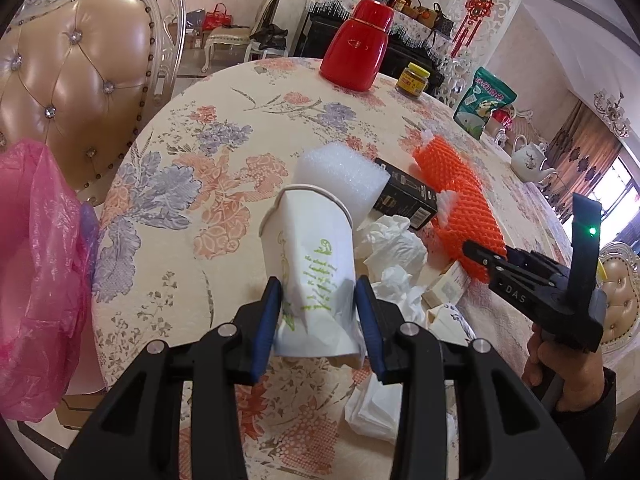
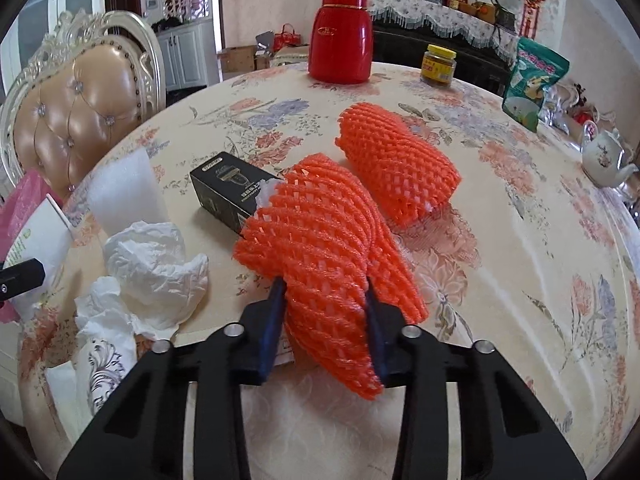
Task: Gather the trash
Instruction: 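Grasp the white paper cup with the left tool while the right tool grasps an orange foam net, then carry the paper cup and orange net with both tools over the wastebasket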
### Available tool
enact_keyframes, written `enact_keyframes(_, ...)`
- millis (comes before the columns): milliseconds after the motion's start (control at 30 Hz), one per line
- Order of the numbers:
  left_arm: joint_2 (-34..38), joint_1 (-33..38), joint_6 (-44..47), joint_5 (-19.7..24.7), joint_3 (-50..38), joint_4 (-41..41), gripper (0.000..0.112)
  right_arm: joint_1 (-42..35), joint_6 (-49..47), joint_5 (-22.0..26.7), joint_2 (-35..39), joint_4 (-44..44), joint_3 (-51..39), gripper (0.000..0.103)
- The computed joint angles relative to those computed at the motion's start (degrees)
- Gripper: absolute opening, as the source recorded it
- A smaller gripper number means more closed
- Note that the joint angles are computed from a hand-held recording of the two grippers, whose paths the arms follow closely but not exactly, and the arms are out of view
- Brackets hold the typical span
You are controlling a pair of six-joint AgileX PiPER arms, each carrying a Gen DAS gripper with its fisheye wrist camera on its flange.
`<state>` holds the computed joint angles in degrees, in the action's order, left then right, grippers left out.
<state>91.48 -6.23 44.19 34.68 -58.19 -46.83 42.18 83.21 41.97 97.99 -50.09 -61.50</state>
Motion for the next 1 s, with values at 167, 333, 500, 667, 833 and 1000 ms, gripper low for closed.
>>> enact_keyframes(167, -1.67, 0.3, 1.56, 0.4, 1.01, -1.23, 0.038, 2.94, 5.22, 2.05, -3.49, -2.35, 2.37, 0.029)
enact_keyframes(333, -3.98, 1.12, 3.5, 0.96, 2.37, -2.82, 0.038, 7.71, 11.37, 5.35, -7.82, -4.95, 4.85, 0.028)
enact_keyframes(500, -6.47, 2.39, 5.48, 1.91, 3.85, -4.24, 0.038, 12.79, 16.46, 9.43, -11.61, -6.67, 6.54, 0.028)
enact_keyframes(667, -9.07, 4.21, 7.56, 3.04, 5.15, -5.89, 0.038, 18.2, 19.4, 15.17, -13.53, -7.29, 5.5, 0.028)
enact_keyframes(833, -12.21, 7.01, 9.77, 5.1, 6.46, -7.32, 0.038, 22.71, 21.13, 19.35, -13.2, -7.74, 2.87, 0.028)
enact_keyframes(1000, -14.83, 10.48, 12.19, 6.78, 7.49, -8.65, 0.038, 26.59, 22.0, 22.37, -11.62, -8.62, -0.1, 0.028)
